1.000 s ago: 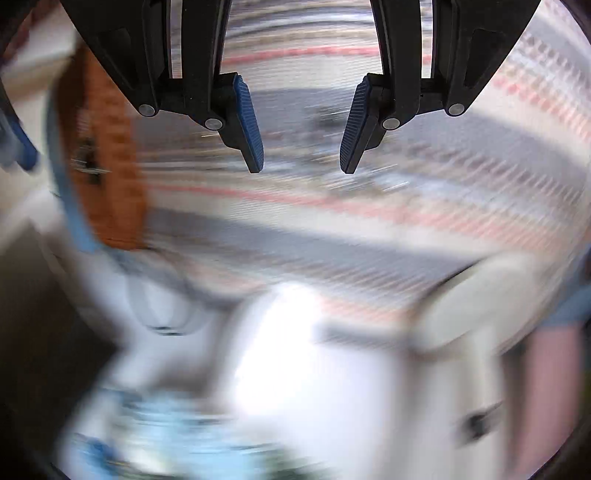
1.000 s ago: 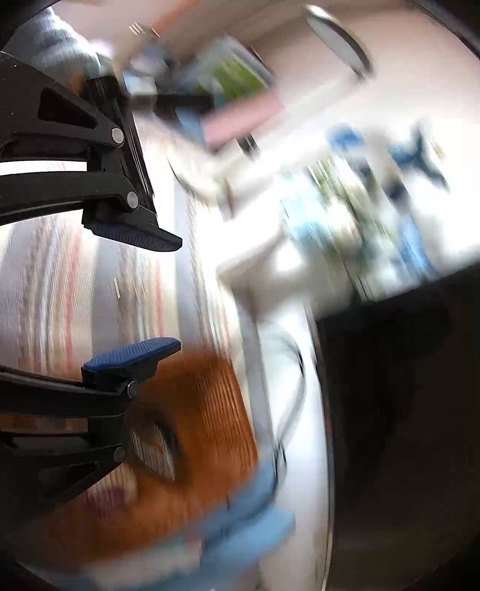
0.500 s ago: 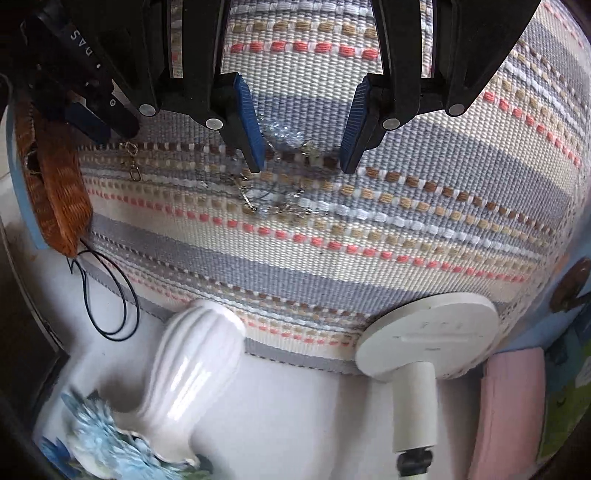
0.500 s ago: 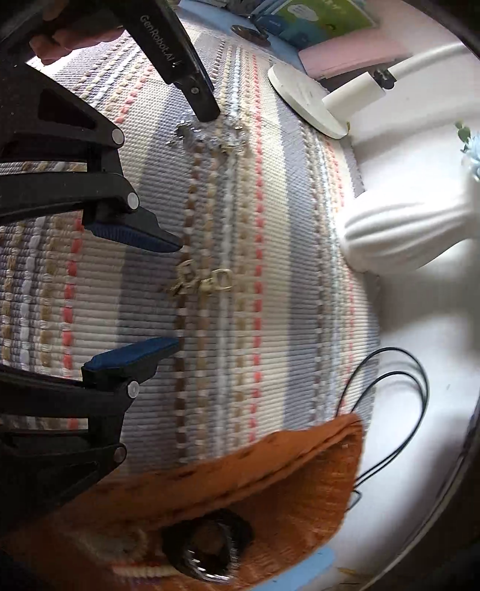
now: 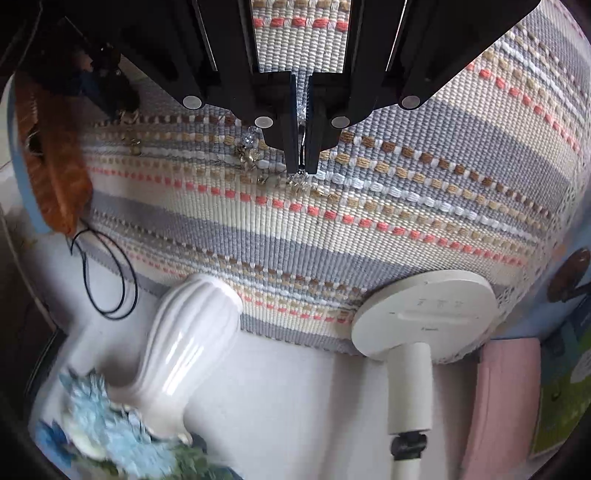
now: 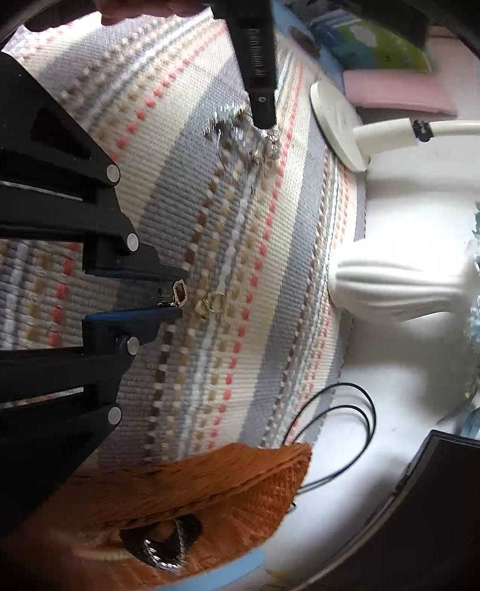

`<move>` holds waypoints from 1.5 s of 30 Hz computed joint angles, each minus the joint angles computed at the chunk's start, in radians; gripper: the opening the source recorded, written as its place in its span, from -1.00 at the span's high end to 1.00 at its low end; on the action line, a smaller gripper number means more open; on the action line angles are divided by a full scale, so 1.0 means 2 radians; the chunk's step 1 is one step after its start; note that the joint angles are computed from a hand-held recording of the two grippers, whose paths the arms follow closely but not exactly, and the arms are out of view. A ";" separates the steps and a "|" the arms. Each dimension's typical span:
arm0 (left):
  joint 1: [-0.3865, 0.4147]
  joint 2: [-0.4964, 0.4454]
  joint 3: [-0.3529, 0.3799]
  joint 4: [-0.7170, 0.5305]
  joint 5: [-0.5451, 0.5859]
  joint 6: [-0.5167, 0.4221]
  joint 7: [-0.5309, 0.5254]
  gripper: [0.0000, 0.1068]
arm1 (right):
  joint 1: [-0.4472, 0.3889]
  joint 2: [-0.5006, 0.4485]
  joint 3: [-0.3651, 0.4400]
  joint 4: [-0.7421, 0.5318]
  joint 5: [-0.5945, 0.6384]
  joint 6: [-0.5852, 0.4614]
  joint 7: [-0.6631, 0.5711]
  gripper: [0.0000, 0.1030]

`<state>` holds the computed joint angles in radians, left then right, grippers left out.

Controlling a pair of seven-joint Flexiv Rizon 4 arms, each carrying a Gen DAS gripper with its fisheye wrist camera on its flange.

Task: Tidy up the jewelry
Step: 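Grasp a silver earring with the left tool while the right tool grasps a gold earring, then lift both earrings and carry them over the wicker basket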

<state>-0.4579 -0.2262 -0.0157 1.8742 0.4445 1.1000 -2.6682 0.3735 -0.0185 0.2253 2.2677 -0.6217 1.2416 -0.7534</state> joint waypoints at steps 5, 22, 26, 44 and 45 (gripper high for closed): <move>0.009 0.030 0.001 0.028 -0.004 0.043 -0.012 0.95 | -0.009 0.027 0.004 0.011 0.071 0.020 -0.024 0.72; 0.037 0.077 -0.023 0.032 0.001 0.101 0.000 0.95 | -0.037 0.117 0.011 0.039 0.145 0.022 -0.074 0.72; 0.042 0.082 -0.026 0.026 0.002 0.127 0.010 0.95 | -0.043 0.132 0.013 0.041 0.150 0.024 -0.077 0.72; 0.036 0.049 -0.032 0.069 -0.113 0.030 0.062 0.95 | -0.057 0.159 0.016 0.044 0.167 0.024 -0.073 0.71; 0.035 0.051 -0.031 0.074 -0.113 0.036 0.062 0.95 | -0.057 0.160 0.015 0.044 0.169 0.023 -0.073 0.71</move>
